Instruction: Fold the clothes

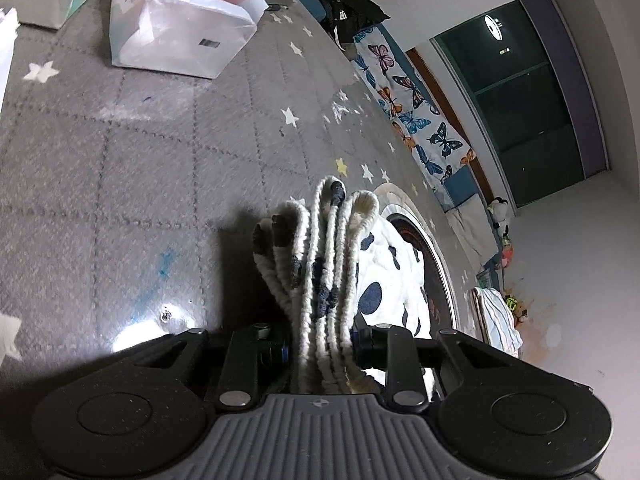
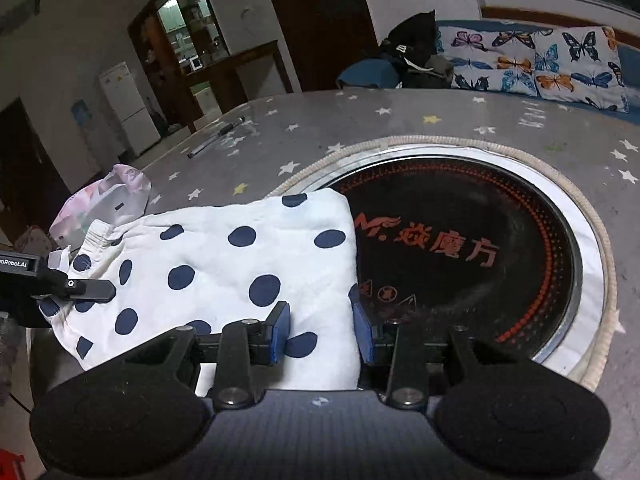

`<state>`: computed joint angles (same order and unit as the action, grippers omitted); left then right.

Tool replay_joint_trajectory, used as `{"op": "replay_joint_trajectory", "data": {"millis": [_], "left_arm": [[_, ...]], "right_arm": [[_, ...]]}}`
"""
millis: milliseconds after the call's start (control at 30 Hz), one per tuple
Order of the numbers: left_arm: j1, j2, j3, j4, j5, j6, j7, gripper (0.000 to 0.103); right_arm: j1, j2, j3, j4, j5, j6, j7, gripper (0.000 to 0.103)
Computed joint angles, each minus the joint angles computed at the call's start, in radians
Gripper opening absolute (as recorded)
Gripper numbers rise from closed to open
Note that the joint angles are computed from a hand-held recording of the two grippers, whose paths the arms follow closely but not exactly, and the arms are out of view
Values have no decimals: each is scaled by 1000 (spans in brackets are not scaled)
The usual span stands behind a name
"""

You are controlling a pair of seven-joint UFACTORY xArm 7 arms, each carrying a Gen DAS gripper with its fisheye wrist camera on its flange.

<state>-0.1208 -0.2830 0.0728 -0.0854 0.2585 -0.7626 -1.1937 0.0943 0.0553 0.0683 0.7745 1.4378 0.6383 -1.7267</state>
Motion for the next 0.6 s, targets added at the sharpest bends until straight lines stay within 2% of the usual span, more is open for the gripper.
{"op": "replay_joint_trajectory", "data": {"millis": [67, 333, 433, 600], "left_arm": [[0, 11, 2, 5, 3, -7, -3, 29], [15, 34, 0, -2, 16, -42, 6, 30], [20, 48, -6, -4, 15, -63, 7, 30], [22, 53, -24, 13, -4, -47, 23, 30]], "right_arm": [[9, -9, 7, -7, 32, -29, -1, 35], [14, -32, 1, -33, 53, -13, -10, 35], [19, -41, 0, -44, 55, -14, -15, 32], [31, -55, 1, -59, 74, -39, -16, 25]]}}
